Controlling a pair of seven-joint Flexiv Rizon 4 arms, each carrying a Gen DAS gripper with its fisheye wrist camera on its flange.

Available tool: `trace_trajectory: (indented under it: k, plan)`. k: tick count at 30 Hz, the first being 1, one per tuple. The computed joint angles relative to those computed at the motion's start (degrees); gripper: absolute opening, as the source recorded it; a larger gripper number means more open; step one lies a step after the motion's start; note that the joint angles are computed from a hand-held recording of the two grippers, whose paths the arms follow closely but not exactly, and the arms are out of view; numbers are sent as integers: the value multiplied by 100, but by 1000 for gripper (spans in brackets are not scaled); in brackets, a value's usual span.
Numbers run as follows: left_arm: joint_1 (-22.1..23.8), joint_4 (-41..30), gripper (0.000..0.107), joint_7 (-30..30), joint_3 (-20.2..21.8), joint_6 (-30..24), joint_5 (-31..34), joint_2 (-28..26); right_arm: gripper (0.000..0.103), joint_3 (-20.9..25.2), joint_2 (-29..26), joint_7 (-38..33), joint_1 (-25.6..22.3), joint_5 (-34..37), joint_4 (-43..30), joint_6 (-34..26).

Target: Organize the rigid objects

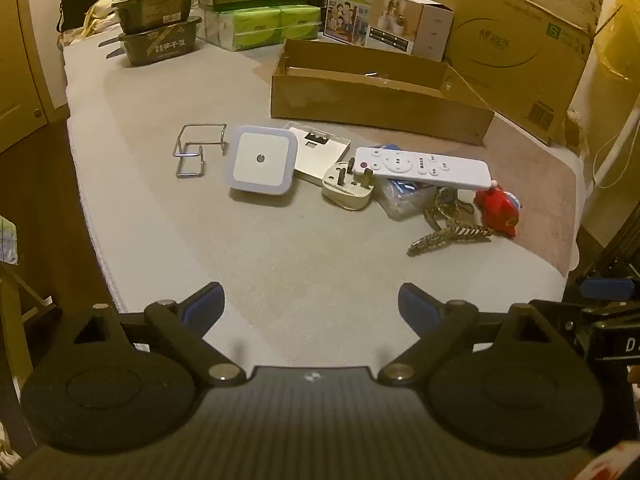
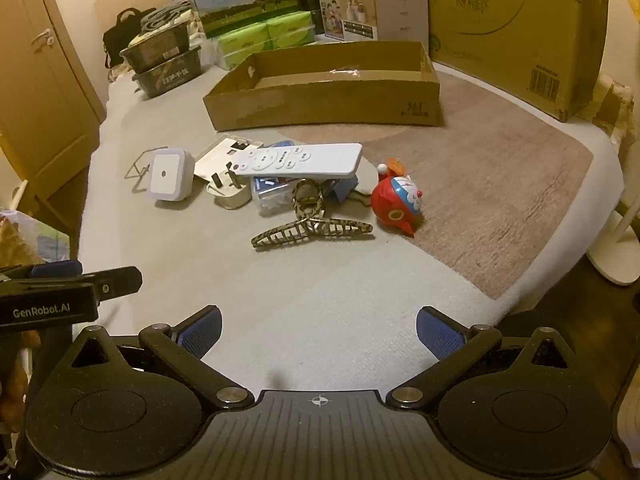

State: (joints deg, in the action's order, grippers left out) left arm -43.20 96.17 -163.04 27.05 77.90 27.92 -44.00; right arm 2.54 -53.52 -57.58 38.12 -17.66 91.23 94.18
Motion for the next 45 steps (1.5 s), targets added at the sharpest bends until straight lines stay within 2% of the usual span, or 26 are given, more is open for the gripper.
trace_trajectory:
  k: [7,8,9,10,11,24,45]
  plan:
    - [175,15,93,180,-117,186,-59,-10,103,-60,-3,12,56,2,-1,-5]
    - [156,38,93,262,-70,258,-154,-33,103,11,-21,-5,-9,-2,-30,-17]
    - [-24,83,92,-29,125,156,21,-24,103,19,-21,-8,-16,0,-28,-15]
    - [-43,113,92,29,167,210,-49,-37,103,21,-1,-10,-19,3,-7,-18]
    - [-193,20,92,-20,243,38,-76,-80,103,19,21,-10,-19,7,17,-18]
    - [-77,-17,92,-87,110,65,15,-78,103,-25,-14,9,26,-1,-30,-51]
    - [-112,31,92,38,170,201,-179,-130,103,10,-25,-24,-12,-15,-43,-72]
